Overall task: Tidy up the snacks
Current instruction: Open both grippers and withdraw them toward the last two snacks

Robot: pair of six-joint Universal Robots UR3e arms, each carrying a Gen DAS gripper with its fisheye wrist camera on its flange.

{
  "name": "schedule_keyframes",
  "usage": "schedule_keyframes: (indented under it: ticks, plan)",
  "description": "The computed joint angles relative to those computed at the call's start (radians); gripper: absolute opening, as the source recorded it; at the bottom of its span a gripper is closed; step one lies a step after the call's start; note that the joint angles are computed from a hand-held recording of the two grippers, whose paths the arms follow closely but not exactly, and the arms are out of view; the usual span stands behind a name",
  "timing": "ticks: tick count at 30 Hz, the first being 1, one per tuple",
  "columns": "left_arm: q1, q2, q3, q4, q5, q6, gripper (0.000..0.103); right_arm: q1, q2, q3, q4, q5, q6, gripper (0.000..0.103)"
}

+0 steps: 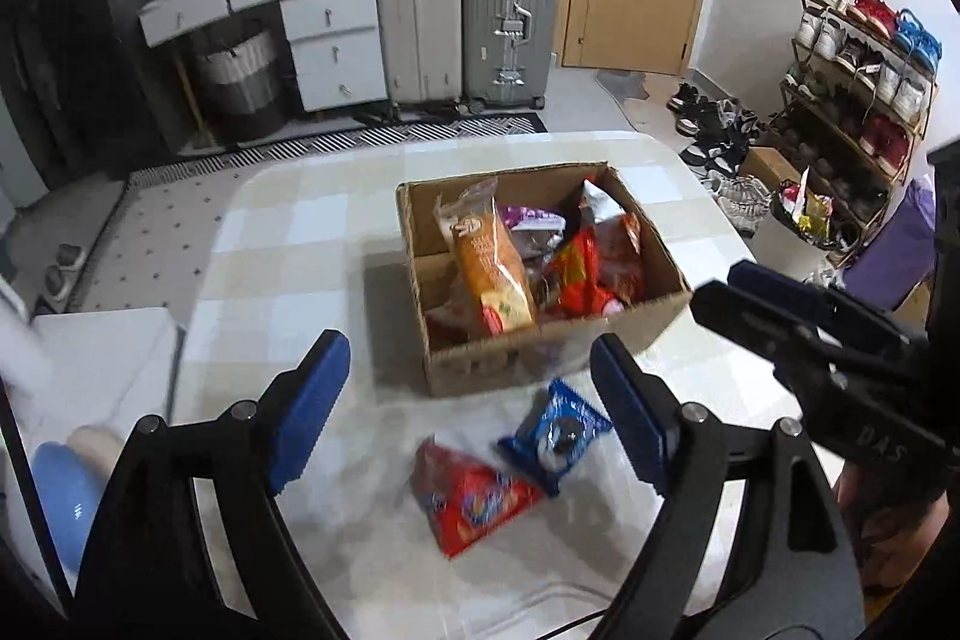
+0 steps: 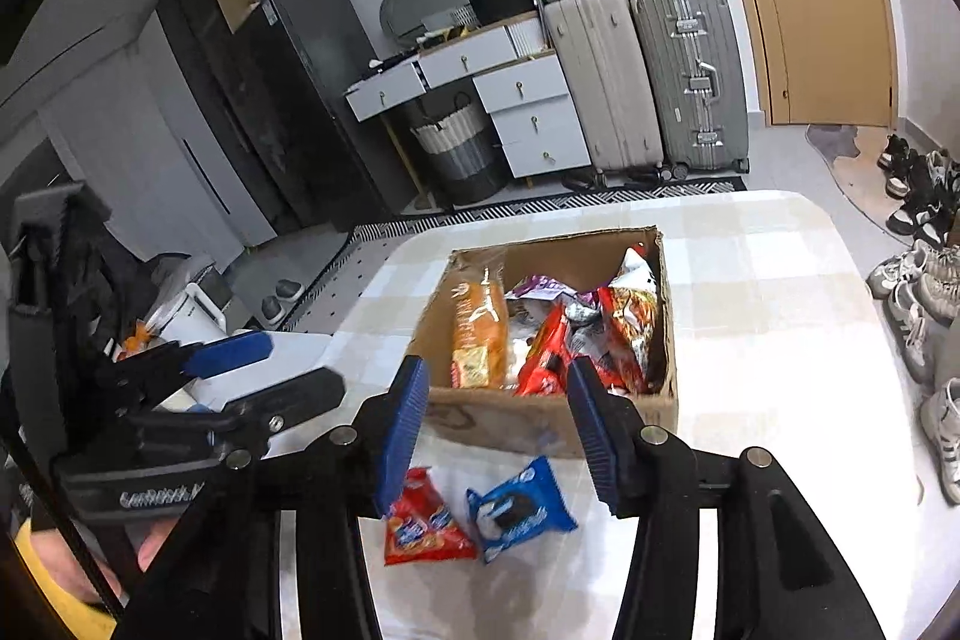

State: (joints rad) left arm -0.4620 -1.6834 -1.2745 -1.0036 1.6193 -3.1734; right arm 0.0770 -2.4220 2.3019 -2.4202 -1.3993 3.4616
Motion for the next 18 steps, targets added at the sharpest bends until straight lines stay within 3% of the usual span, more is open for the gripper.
schedule_keyframes:
  ticks: [2, 6, 8, 11, 14, 16, 18]
  plan:
    - [-0.050, 0.070, -0.059, 0.012, 0.063, -0.024, 0.081, 0.057, -0.022, -0.005, 0.016, -0.050, 0.033, 0.050]
    - [-0.115, 0.223, -0.171, 0.027, 0.099, -0.080, 0.083, 0.188, -0.063, -0.005, 0.032, -0.155, 0.124, 0.052]
    - [-0.158, 0.280, -0.208, 0.028, 0.121, -0.115, 0.085, 0.303, -0.048, -0.006, 0.009, -0.259, 0.187, 0.056]
    - [-0.258, 0.343, -0.236, -0.001, 0.239, -0.159, 0.088, 0.512, 0.002, -0.011, -0.032, -0.451, 0.303, 0.068]
    - [-0.333, 0.395, -0.257, -0.043, 0.285, -0.204, 0.091, 0.680, 0.046, -0.015, -0.053, -0.590, 0.398, 0.068]
    - [-0.368, 0.454, -0.295, -0.069, 0.292, -0.241, 0.100, 0.758, 0.066, -0.018, -0.047, -0.649, 0.445, 0.068]
    - [-0.427, 0.526, -0.370, -0.047, 0.347, -0.307, 0.102, 0.862, 0.101, -0.014, -0.047, -0.733, 0.507, 0.075]
